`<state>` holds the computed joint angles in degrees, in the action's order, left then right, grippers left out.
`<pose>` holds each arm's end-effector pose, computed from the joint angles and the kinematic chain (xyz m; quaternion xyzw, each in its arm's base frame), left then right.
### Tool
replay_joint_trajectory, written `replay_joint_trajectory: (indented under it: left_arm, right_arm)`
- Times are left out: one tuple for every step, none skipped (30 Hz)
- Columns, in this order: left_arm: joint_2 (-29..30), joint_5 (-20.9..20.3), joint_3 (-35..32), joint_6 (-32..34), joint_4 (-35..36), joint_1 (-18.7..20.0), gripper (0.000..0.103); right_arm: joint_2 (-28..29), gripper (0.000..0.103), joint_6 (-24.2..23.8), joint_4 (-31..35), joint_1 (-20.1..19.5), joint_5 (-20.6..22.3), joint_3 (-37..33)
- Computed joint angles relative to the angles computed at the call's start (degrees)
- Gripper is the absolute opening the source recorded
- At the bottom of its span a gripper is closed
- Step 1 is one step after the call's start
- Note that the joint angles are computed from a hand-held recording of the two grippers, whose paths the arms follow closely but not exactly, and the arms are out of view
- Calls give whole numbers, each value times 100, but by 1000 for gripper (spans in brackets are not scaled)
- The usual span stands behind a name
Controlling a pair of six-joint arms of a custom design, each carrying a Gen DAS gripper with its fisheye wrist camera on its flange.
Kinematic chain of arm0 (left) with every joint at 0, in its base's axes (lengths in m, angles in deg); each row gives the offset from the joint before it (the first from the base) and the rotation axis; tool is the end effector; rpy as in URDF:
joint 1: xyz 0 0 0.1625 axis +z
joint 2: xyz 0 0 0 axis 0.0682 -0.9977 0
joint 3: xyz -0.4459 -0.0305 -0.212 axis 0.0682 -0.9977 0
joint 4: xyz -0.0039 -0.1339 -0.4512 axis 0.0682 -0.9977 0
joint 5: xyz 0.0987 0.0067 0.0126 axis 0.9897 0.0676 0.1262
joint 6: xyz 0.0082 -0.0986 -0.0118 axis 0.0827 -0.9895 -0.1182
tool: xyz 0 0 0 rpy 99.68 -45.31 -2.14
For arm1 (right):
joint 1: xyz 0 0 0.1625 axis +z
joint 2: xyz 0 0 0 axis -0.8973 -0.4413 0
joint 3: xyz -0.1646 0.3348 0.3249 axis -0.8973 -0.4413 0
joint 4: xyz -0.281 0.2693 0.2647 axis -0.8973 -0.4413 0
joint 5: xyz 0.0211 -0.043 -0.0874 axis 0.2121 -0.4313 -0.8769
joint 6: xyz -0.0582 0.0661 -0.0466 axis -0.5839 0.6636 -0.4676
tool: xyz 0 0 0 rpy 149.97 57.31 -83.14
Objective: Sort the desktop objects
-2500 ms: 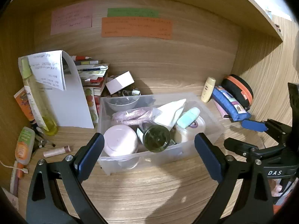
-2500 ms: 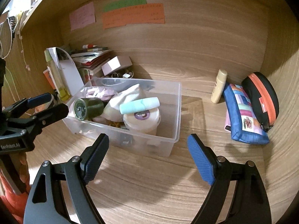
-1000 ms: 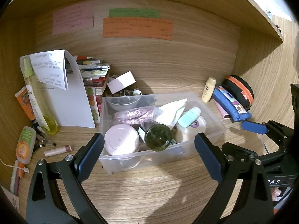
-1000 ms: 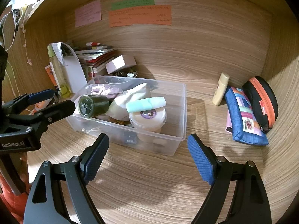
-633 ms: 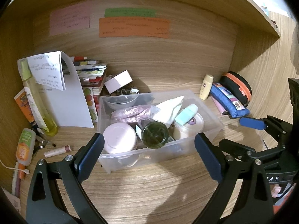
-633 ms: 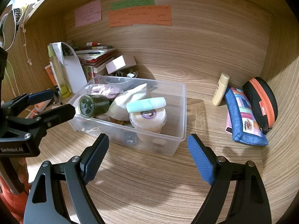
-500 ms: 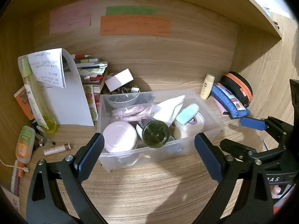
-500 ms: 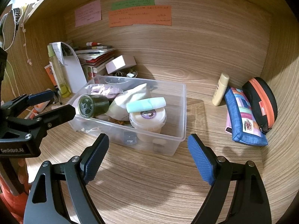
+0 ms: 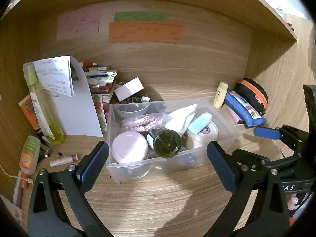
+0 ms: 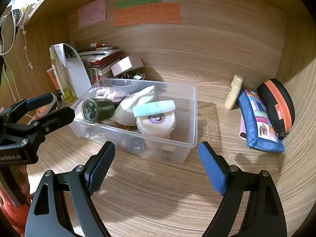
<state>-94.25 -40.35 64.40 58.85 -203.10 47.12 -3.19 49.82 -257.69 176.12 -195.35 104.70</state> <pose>-0.1607 -0.5429 0.2720 0.1497 0.8187 -0.4482 0.3261 0.3345 -0.5903 0.0878 0.3299 -0.8598 0.2955 0.2541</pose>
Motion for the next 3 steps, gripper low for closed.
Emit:
replay_joint_trajectory:
  left_arm:
    - [-2,-2,3,-13,26,-5,101]
    - [-8,-2,3,-42,77,-8,101]
    - [-9,10,3,-73,106,-13,101]
  right_arm:
    - [4,84,12,12,2,-8,-5]
    - [3,84,24,27,1,-12,-6]
    - [1,84,35,35,0,-17,-4]
